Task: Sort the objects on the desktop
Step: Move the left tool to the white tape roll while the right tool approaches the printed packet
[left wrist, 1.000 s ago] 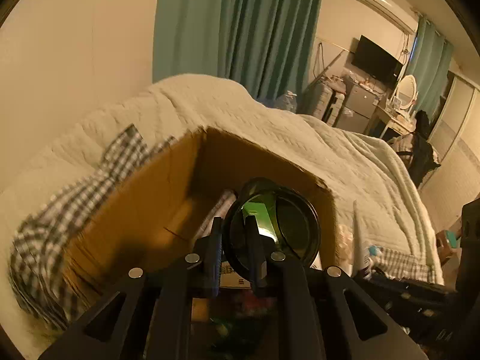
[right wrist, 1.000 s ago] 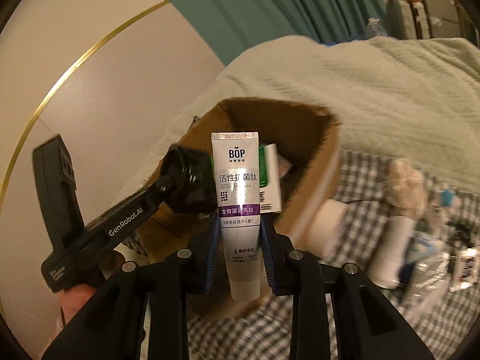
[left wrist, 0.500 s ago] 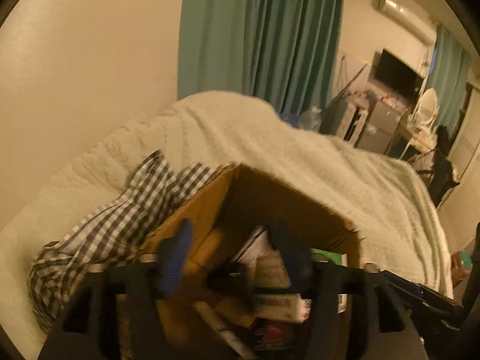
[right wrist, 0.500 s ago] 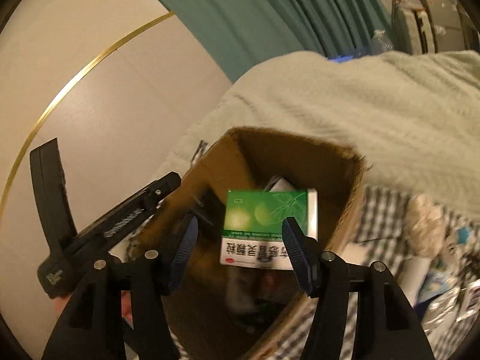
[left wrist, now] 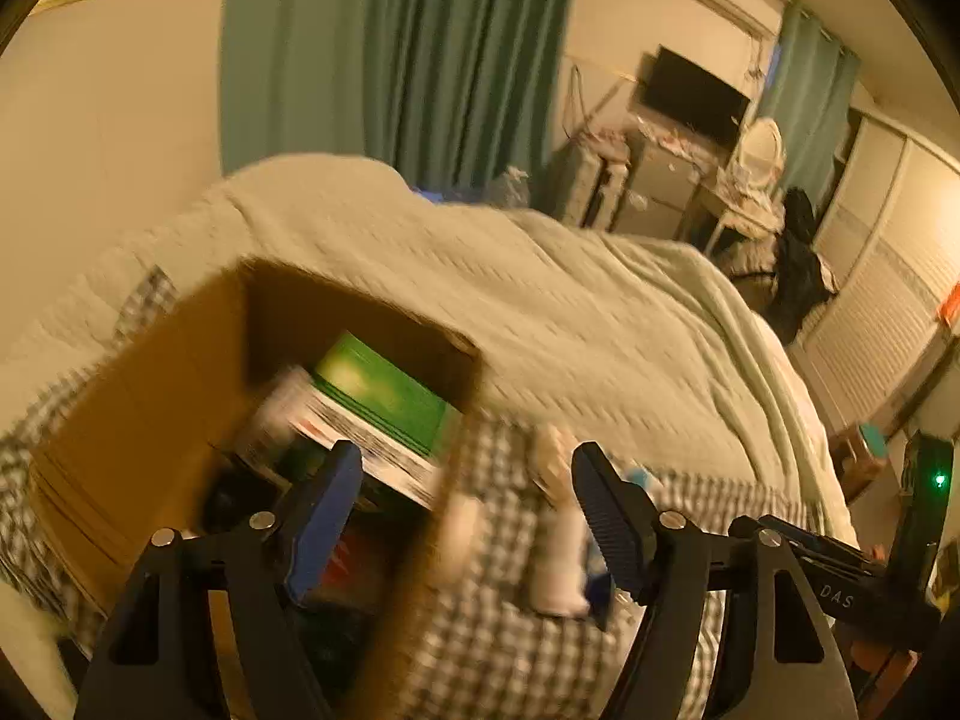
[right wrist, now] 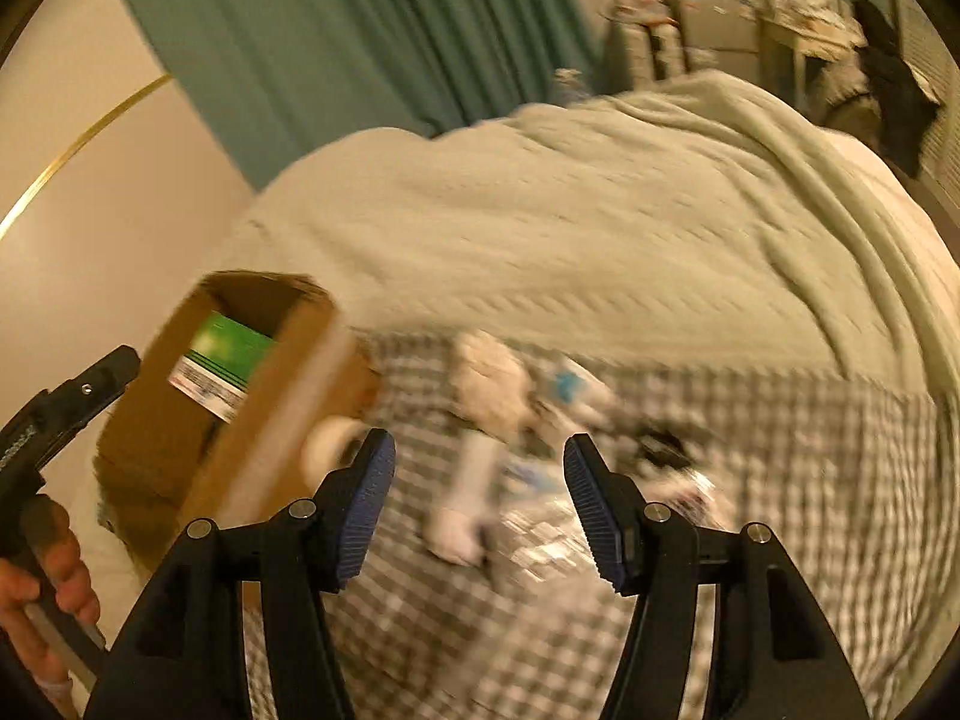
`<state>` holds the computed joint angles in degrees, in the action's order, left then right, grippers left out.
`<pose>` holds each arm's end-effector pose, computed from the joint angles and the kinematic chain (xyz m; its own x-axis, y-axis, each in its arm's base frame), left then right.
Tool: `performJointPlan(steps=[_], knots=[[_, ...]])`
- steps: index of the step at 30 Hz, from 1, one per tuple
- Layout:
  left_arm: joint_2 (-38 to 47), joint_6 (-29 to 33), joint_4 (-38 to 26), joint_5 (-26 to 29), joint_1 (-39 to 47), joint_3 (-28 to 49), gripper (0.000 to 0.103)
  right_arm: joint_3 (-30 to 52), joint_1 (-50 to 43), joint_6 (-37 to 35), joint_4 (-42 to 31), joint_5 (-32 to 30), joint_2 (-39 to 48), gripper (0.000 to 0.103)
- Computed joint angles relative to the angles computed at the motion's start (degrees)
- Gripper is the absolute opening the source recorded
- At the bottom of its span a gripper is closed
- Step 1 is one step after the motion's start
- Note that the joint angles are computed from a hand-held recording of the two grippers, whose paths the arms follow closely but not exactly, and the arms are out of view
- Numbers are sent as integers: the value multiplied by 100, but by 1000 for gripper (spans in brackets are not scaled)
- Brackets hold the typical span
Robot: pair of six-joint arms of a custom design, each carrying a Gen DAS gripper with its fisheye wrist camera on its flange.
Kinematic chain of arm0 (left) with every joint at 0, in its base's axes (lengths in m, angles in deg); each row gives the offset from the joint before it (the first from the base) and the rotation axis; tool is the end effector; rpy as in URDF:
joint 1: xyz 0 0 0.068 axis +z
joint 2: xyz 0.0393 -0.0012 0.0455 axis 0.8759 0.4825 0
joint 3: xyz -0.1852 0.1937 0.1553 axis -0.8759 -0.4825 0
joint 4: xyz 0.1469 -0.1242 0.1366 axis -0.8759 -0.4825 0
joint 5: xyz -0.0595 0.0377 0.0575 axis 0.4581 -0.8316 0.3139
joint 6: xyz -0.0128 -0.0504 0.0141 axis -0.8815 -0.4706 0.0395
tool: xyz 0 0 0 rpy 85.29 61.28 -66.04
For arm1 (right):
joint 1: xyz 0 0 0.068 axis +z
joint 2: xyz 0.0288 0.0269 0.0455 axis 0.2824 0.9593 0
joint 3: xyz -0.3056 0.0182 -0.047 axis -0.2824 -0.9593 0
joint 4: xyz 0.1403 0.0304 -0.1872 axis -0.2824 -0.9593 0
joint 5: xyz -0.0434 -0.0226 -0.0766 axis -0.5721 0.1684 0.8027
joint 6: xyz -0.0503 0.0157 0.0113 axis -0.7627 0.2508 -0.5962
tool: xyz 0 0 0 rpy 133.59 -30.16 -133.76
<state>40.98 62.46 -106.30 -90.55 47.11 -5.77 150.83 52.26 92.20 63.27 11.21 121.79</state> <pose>0.2204 -0.0533 0.2863 -0.7137 -0.1261 -0.6890 -0.0043 0.9844 -0.1757 0.3332 0.2333 0.2045 -0.7971 0.2377 -0.5551 0.0573 0.9449 0.3224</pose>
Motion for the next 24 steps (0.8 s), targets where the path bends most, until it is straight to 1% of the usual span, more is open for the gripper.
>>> performJointPlan(steps=[1,3,5,7,9,10,13,17,20,22,24], knots=[[24,-221,-8,-222,-296,-63,77,-436,-6,103,124,19,-253,59],[99,-757,8,-674,-879,-253,77,-990,-27,204,294,40,-525,59],[251,-1271,82,-1022,-1372,-442,77,-1344,-70,183,373,87,-688,59],[411,-1623,182,-1371,-1774,-613,77,-1765,-142,159,532,111,-838,59],[678,-1934,278,-1852,-2180,-765,77,-2138,-245,136,757,28,-917,59],[820,-2060,330,-1967,-2295,-820,77,-2305,-293,117,863,2,-939,59],[1311,-2393,738,-2010,-2300,-1100,77,-2646,-459,42,1204,-143,-887,59],[1871,-2591,1266,-1903,-2021,-1354,77,-3018,-646,-196,1746,-275,-662,59],[2289,-2591,1737,-1918,-1858,-1513,77,-3048,-760,-398,1999,-373,-367,59],[2489,-2539,1992,-1940,-1749,-1558,77,-2961,-843,-566,2107,-448,-102,59],[2698,-2486,2285,-1845,-1629,-1579,77,-2818,-909,-716,2157,-525,147,59]])
